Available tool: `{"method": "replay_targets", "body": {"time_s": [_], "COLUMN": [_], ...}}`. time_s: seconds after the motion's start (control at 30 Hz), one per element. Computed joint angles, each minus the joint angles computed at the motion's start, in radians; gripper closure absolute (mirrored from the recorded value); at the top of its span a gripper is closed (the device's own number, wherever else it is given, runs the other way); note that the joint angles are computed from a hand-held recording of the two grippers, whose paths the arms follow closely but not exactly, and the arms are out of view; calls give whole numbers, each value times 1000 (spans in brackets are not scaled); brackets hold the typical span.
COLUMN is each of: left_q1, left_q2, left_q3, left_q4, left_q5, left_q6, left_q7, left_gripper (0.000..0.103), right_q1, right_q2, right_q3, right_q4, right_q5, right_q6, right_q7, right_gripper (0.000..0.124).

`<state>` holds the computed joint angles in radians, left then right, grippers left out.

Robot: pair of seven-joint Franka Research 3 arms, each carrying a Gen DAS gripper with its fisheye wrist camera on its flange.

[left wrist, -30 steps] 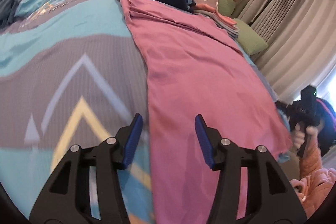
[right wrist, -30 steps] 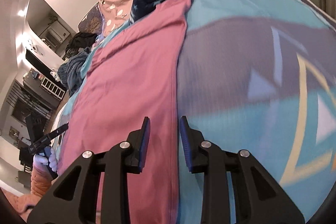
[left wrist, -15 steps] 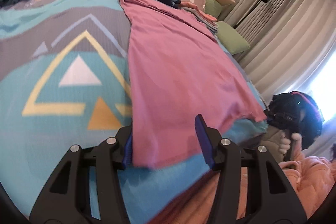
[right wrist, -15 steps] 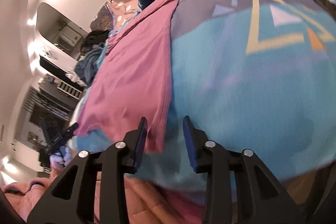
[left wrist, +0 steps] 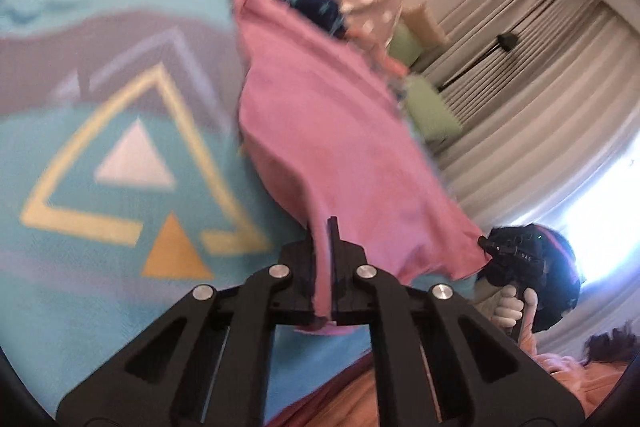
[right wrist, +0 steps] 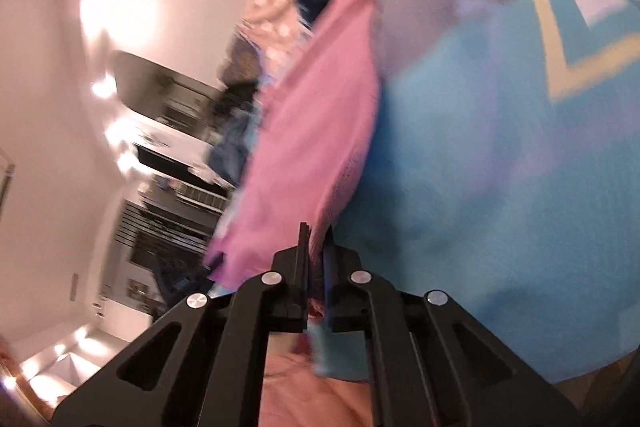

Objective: Fold small clothes
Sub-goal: 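Grasp the pink shirt's end with both grippers and fold it over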

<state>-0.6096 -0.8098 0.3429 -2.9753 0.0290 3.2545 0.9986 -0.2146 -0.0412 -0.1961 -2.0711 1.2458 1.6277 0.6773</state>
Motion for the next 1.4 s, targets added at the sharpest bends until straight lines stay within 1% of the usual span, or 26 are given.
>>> {"method": "replay_targets", "body": {"time_s": [0.03,0.1,0.13,0.23,0.3,0.4,0.43,0.47,0.5,0.57,0.6,0.67,0.7,0.77,0.83,0.93,1.07,1.17,1.23,1.3,1.4], "left_q1": [9,-11,-3,31,39,33,30,62,129,234,265,311,324,330,302,247,203,173,161,131,63], "left_q2": [-23,-60,-67,-66,-61,-90,-105,-130,-160,-209,-220,-213,-191,-138,-73,30,118,175,203,245,309], "left_q3": [-13,4,-7,-55,-75,-96,-100,-138,-211,-310,-339,-377,-385,-378,-336,-254,-189,-141,-123,-82,1], "left_q4": [-2,1,8,45,68,78,82,79,79,85,92,114,129,155,178,227,279,325,347,383,445], "left_q5": [7,32,44,74,80,66,61,66,54,63,70,87,96,103,101,96,100,100,97,93,79], "left_q6": [25,81,90,74,63,66,67,64,39,-12,-29,-58,-59,-55,-37,-17,9,15,17,19,10], "left_q7": [4,19,14,-3,-20,-67,-89,-126,-139,-170,-179,-187,-185,-187,-182,-161,-125,-101,-90,-74,-42], "left_gripper": [101,101,101,101,101,101,101,101,101,101,101,101,101,101,101,101,101,101,101,101,101], "right_q1": [-4,-11,-16,-31,-41,-49,-54,-56,-58,-54,-49,-29,-17,5,20,24,14,9,4,4,-3], "right_q2": [4,16,28,46,40,4,-9,-23,-42,-80,-100,-120,-117,-87,-47,3,60,112,142,190,255], "right_q3": [-6,-11,-13,-12,-11,-18,-27,-34,-44,-54,-55,-50,-51,-46,-35,-18,8,33,52,74,110], "right_q4": [11,33,46,73,87,96,102,101,95,88,88,87,87,103,124,148,188,254,291,349,434], "right_q5": [27,66,96,177,231,282,309,330,347,358,341,299,296,293,297,300,299,301,302,299,278], "right_q6": [-27,-69,-97,-140,-157,-159,-173,-179,-184,-149,-114,-33,-14,27,70,114,146,163,177,198,226], "right_q7": [-11,-26,-23,-17,-15,-37,-48,-61,-77,-113,-140,-183,-188,-173,-136,-96,-87,-79,-76,-64,-29], "right_gripper": [119,119,119,119,119,119,119,119,119,119,119,119,119,119,119,119,118,117,117,116,116]}}
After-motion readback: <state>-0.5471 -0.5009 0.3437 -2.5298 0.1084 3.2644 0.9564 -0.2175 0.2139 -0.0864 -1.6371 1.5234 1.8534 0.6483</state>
